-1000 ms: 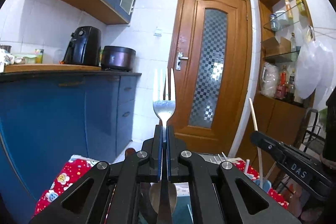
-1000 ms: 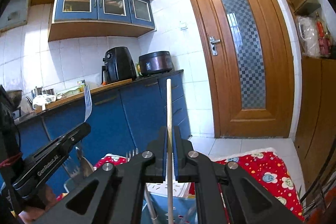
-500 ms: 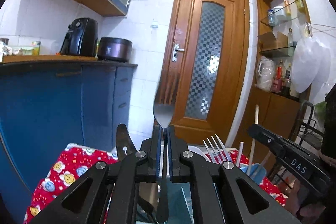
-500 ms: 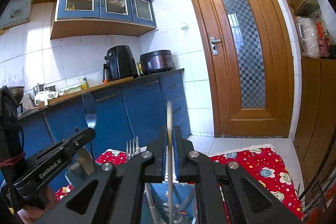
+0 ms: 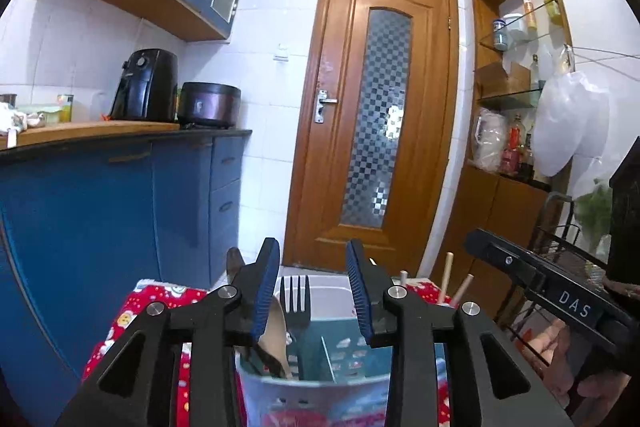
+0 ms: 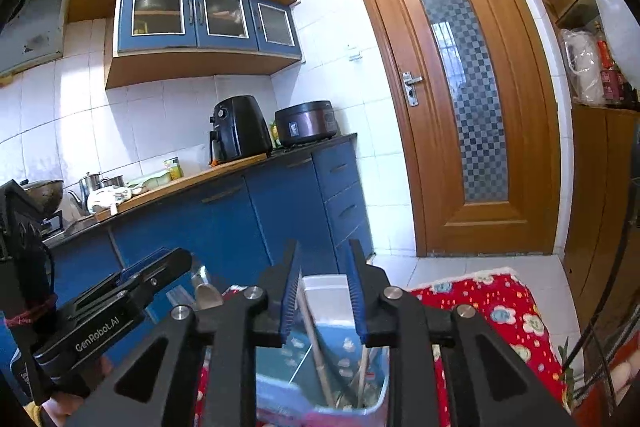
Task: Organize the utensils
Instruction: 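Lower the fork into the blue box and open the left tool while the right tool drops the chopstick in, then move both open tools back down to the remaining utensils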
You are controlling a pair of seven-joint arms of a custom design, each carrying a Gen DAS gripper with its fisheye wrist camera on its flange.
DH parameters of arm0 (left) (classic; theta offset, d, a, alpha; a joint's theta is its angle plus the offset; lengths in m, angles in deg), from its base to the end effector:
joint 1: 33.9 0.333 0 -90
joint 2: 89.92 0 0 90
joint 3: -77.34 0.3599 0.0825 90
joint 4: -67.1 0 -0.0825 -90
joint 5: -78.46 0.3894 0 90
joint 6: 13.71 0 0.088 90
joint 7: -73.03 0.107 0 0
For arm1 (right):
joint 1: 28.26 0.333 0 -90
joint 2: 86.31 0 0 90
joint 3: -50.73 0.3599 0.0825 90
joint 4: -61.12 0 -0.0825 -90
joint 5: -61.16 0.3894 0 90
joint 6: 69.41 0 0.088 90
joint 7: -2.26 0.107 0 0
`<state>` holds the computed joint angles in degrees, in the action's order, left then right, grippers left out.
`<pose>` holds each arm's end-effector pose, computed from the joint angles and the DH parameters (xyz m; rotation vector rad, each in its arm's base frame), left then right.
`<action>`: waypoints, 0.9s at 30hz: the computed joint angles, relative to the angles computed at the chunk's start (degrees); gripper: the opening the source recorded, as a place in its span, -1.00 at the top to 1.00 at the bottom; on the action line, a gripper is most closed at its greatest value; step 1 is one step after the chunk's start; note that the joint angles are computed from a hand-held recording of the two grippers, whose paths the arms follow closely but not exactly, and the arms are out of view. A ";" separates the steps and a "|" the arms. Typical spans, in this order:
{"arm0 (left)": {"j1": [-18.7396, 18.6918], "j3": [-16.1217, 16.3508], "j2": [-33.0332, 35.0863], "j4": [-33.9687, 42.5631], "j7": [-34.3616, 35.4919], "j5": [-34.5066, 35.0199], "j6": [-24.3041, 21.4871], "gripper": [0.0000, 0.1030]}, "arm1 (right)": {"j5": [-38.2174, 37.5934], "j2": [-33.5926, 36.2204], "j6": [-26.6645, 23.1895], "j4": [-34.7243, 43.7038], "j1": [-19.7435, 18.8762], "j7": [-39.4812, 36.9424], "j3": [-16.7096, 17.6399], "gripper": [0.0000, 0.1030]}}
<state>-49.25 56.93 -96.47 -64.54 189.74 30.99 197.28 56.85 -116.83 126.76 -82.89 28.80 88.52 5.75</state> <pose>0.4545 -0.2199 0.5892 -1.3725 1.4537 -1.3495 0.4483 0.0320 0.6051 -1.4137 1.2087 -0.6488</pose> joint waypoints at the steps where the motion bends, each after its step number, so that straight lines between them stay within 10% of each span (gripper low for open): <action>1: -0.01 -0.18 -0.86 -0.44 0.54 -0.88 -0.65 0.31 | 0.08 -0.85 -0.99 -0.49 -0.82 0.15 0.82 0.49; 20: 16.76 -17.24 -20.94 -11.88 -3.53 -8.28 -19.58 0.21 | 12.06 -12.69 -17.17 -11.87 -20.22 -5.71 21.27 0.47; 27: 17.67 -17.58 -26.12 -16.49 -9.93 -5.56 -25.29 0.21 | 16.92 -15.30 -23.05 -15.33 -24.63 -7.57 25.43 0.45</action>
<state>-31.58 39.35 -122.59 -81.03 179.81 25.43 171.98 73.76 -132.14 103.70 -98.23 4.17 80.96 31.18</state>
